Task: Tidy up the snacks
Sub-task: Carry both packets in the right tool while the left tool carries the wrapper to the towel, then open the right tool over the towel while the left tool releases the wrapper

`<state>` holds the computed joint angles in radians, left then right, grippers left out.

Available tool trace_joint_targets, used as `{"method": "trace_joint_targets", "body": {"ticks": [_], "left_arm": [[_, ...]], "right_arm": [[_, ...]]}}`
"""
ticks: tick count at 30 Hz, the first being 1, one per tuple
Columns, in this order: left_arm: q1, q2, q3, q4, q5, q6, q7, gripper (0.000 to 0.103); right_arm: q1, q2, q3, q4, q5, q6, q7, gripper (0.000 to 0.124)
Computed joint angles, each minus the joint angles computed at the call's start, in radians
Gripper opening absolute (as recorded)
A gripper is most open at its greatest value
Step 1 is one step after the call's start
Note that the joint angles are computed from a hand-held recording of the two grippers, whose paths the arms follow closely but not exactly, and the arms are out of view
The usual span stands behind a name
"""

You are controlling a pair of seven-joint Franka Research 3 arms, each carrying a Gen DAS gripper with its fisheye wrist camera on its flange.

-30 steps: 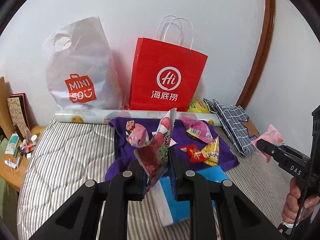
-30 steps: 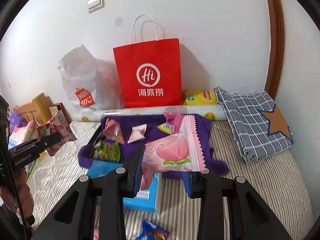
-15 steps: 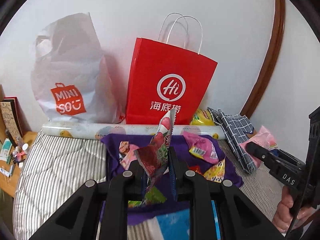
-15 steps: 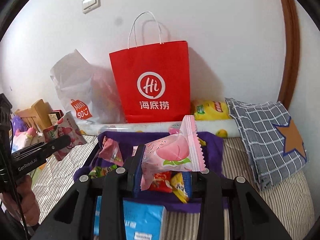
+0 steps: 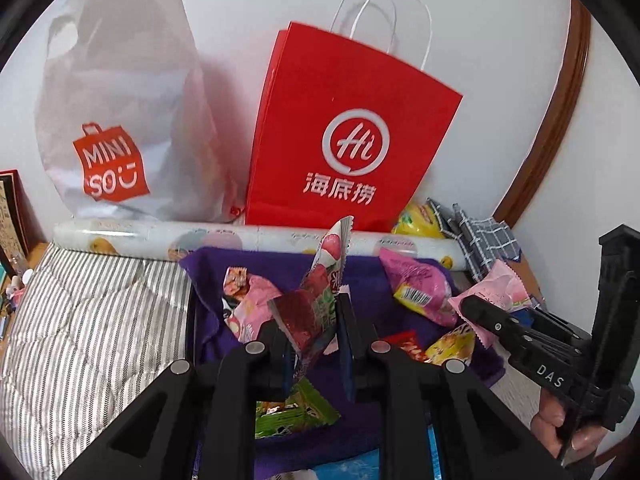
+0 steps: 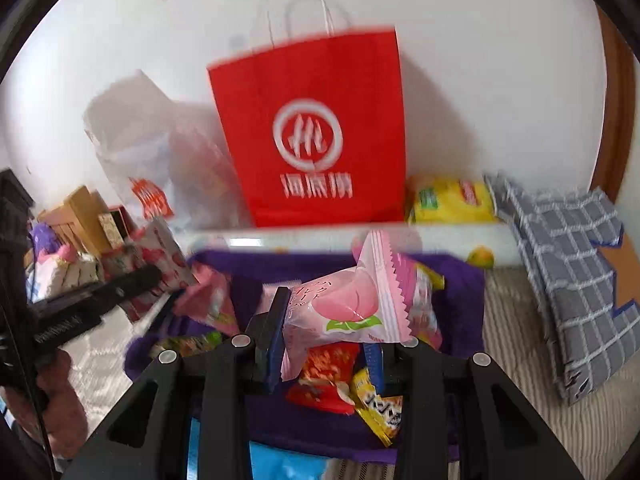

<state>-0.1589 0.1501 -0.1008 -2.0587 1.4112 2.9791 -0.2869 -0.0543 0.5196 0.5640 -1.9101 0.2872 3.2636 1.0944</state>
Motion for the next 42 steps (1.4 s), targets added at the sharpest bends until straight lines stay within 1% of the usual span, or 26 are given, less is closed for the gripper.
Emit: {"method": "trace_joint_targets", "body": {"ticks": [1,2,4,6,9,12,14,15,18,19,21,23,26,30,32,34,37,41,42], "left_arm": [[-0.001,0.005,-0.002,0.0,-0.008,-0.006,0.013,0.018],[-0.005,0.008,-0.004,0.001,-0.018,-0.023,0.029,0.018],[-0.016,0.01,-0.005,0.002,-0.007,-0.054,0.026,0.017],[-0.013,0.016,-0.003,0.003,0.001,-0.027,0.014,0.018],[-0.011,0.021,0.007,0.008,0.058,0.012,-0.06,0.018],[-0.004,0.026,0.008,0.011,0.083,0.034,-0.098,0.018],[0.001,0.033,0.008,0.016,0.108,0.052,-0.127,0.018],[0.003,0.037,0.007,0.019,0.109,0.057,-0.128,0.017],[-0.001,0.041,0.004,0.023,0.114,0.046,-0.123,0.018],[-0.001,0.043,0.002,0.023,0.109,0.046,-0.114,0.018],[0.0,0.047,0.001,0.022,0.085,0.053,-0.087,0.018],[-0.003,0.051,0.004,0.025,0.092,0.059,-0.092,0.018],[-0.011,0.055,0.004,0.026,0.074,0.051,-0.071,0.018],[-0.017,0.066,0.008,0.031,0.056,0.062,-0.052,0.018],[-0.016,0.074,0.009,0.033,0.023,0.073,-0.019,0.018],[-0.023,0.078,0.018,0.035,0.022,0.085,-0.022,0.018],[-0.033,0.078,0.026,0.035,0.018,0.083,-0.019,0.018],[-0.039,0.08,0.028,0.034,-0.001,0.078,0.0,0.018],[-0.039,0.08,0.028,0.033,-0.011,0.076,0.009,0.018]], "right_arm": [[0.003,0.006,-0.007,0.003,0.0,0.001,0.001,0.034],[0.019,0.011,-0.028,0.007,0.001,0.0,0.005,0.034],[0.029,0.024,-0.045,0.012,-0.002,-0.001,0.006,0.034],[0.055,0.03,-0.078,0.024,0.003,-0.021,0.013,0.034],[0.056,0.035,-0.077,0.027,0.012,-0.019,0.005,0.034],[0.071,0.031,-0.093,0.024,0.015,-0.013,0.001,0.034],[0.094,0.026,-0.118,0.021,0.015,-0.011,0.003,0.034],[0.111,0.024,-0.137,0.024,0.015,-0.015,0.007,0.034],[0.117,0.027,-0.143,0.032,0.021,-0.036,0.004,0.034],[0.135,0.027,-0.161,0.034,0.023,-0.037,0.005,0.034],[0.198,0.022,-0.228,0.035,0.023,-0.031,0.013,0.034],[0.222,0.021,-0.253,0.035,0.019,-0.034,0.013,0.034],[0.23,0.019,-0.258,0.03,0.017,-0.029,0.007,0.034],[0.235,0.018,-0.262,0.028,0.014,-0.028,0.005,0.035],[0.246,0.02,-0.275,0.033,0.016,-0.041,0.01,0.035],[0.253,0.023,-0.284,0.038,0.019,-0.047,0.012,0.035],[0.275,0.024,-0.308,0.043,0.022,-0.051,0.018,0.035],[0.281,0.024,-0.313,0.043,0.021,-0.05,0.015,0.035],[0.29,0.024,-0.322,0.045,0.021,-0.052,0.018,0.035]]}}
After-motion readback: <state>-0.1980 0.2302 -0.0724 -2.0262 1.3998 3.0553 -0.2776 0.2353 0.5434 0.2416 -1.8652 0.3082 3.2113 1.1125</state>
